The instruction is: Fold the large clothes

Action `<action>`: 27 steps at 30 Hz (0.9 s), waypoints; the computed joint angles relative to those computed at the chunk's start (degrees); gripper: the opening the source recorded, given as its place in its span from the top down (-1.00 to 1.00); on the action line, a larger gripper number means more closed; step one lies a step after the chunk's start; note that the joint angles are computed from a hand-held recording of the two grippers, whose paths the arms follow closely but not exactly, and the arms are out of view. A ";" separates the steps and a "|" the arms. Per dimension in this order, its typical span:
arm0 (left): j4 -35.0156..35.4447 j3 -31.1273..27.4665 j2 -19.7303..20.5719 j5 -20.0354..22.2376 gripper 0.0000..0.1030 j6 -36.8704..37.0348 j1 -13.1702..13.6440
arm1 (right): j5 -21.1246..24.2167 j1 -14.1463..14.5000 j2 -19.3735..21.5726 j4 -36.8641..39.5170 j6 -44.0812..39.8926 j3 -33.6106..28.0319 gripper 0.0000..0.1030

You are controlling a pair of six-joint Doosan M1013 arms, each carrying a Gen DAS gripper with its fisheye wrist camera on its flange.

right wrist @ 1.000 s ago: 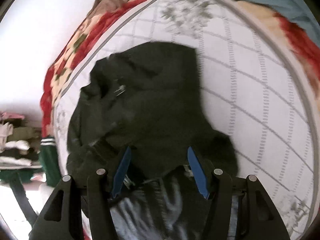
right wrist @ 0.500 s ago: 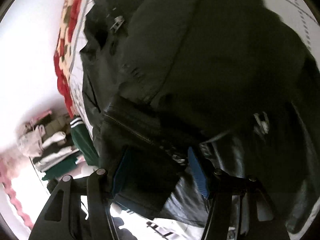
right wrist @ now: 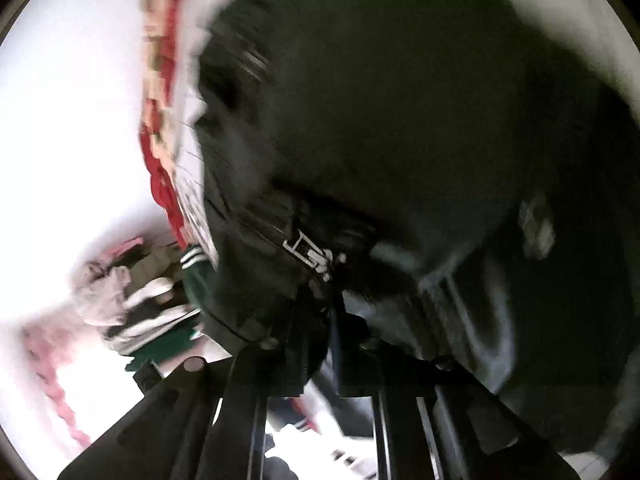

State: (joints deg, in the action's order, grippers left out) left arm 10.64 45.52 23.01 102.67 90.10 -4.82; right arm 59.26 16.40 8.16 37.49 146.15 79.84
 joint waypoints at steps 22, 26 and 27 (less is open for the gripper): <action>4.28 1.18 0.45 -0.98 -0.94 -1.41 -0.06 | 18.46 0.42 6.65 -18.71 -11.30 -9.07 0.73; 4.72 -1.03 1.24 -0.83 -0.94 -1.83 0.42 | 18.08 1.39 5.32 -24.85 -7.97 -10.19 0.93; 4.49 -1.82 1.50 -0.78 -0.94 -2.12 0.60 | 18.24 1.36 4.94 -26.66 -6.96 -10.74 0.95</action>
State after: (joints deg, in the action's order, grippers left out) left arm 15.13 43.71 24.51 101.88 87.99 -4.21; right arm 77.50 17.77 13.10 10.83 139.19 69.10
